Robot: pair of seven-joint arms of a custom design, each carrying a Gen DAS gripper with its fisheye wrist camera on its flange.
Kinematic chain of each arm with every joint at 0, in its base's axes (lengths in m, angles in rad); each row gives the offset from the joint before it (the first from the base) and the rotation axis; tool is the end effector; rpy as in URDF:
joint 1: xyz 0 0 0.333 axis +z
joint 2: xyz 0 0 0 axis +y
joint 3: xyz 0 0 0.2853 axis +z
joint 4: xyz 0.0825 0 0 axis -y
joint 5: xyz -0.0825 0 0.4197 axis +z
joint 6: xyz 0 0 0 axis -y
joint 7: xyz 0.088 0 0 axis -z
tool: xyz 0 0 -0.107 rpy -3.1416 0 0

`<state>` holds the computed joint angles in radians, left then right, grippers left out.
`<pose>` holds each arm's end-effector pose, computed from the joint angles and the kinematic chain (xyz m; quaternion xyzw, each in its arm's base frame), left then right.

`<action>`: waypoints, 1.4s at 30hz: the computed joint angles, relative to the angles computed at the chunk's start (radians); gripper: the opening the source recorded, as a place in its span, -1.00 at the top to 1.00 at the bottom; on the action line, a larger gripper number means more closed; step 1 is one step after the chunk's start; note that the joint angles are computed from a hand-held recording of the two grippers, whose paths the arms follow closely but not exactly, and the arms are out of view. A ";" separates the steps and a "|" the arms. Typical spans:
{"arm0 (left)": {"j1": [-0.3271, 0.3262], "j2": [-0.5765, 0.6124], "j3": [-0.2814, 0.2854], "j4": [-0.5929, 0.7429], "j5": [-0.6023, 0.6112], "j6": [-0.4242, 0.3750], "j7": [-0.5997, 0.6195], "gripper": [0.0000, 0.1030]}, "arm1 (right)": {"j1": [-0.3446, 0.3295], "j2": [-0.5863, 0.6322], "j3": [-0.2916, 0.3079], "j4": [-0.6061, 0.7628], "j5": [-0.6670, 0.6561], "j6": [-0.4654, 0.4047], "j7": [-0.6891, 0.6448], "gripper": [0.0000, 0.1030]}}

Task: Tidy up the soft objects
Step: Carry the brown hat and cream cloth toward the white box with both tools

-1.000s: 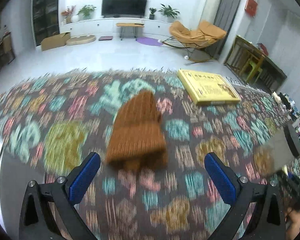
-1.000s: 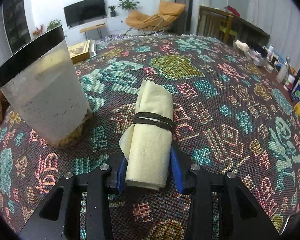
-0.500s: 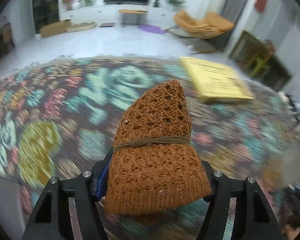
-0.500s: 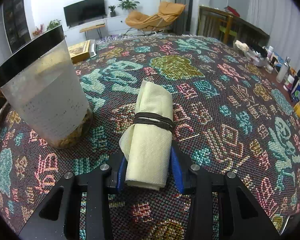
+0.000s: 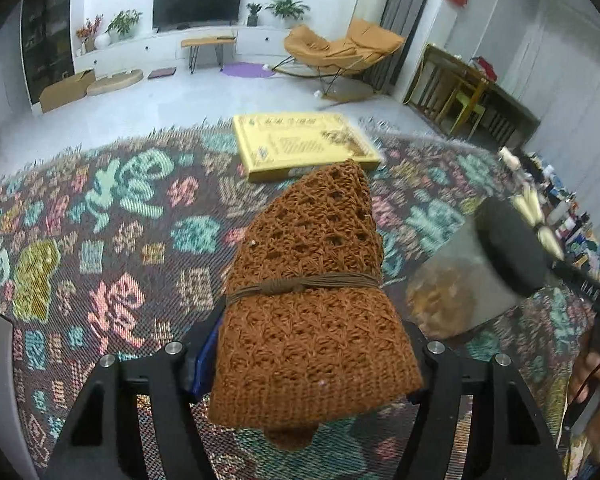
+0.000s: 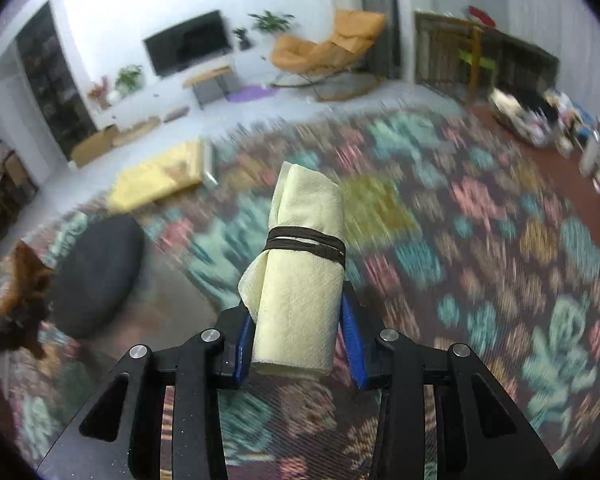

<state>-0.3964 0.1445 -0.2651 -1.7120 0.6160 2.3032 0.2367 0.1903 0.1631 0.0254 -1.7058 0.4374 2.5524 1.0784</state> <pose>0.5447 -0.3981 0.5123 -0.7796 0.5331 -0.2632 0.1967 0.6741 0.1407 0.5281 -0.7806 0.5028 -0.1548 0.3374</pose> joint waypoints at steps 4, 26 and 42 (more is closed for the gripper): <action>-0.015 -0.050 -0.011 0.000 0.022 -0.042 0.003 -0.33 | 0.010 -0.125 0.027 -0.046 0.076 -0.040 -0.125 0.22; -0.164 -0.484 -0.171 -0.518 -0.115 -0.271 -0.345 -0.34 | 0.156 -0.658 0.099 -0.742 0.065 -0.161 -0.146 0.22; -0.179 -0.462 -0.140 -0.590 -0.179 -0.146 -0.291 -0.97 | 0.140 -0.563 0.090 -0.699 -0.033 -0.242 -0.036 -0.53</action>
<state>-0.5757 -0.3172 -0.4046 -2.3019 0.4373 2.1569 -0.0541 0.3307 -0.3998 0.1155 -2.4048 0.4048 2.3105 1.0420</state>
